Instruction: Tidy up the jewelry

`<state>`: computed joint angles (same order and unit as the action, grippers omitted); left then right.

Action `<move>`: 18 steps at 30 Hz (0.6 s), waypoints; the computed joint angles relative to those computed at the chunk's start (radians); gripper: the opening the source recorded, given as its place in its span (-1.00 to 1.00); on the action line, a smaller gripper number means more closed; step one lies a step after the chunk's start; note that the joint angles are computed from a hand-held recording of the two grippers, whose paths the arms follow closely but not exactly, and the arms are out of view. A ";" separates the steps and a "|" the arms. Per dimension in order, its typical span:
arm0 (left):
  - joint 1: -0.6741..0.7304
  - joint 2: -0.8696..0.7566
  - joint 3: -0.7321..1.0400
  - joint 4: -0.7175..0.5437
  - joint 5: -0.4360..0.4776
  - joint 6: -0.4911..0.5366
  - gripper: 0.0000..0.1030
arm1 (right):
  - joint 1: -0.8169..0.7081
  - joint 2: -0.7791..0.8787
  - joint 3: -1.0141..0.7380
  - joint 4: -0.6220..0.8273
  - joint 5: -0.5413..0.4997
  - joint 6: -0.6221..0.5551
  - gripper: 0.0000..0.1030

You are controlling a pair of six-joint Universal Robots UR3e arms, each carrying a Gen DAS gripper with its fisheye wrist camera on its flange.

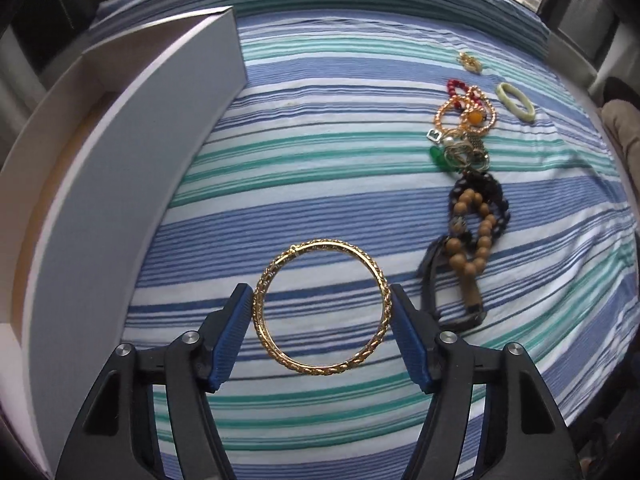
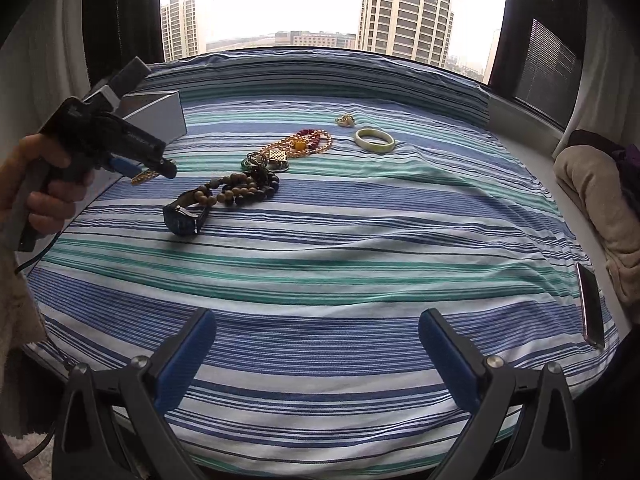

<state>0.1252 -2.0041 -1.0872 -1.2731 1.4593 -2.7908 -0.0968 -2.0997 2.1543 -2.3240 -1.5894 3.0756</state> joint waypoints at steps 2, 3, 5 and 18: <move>0.026 0.080 -0.170 0.101 0.041 0.018 0.34 | 0.001 0.011 0.001 -0.010 0.014 -0.004 0.99; 0.041 0.114 -0.242 0.143 0.054 0.027 0.35 | -0.006 0.014 0.002 -0.016 0.034 -0.011 0.99; 0.076 0.169 -0.347 0.198 0.057 0.051 0.36 | -0.057 0.019 -0.005 -0.020 0.124 -0.045 0.99; 0.286 0.534 -0.708 0.287 -0.142 0.072 0.83 | -0.192 0.757 -0.521 0.106 0.775 0.169 0.99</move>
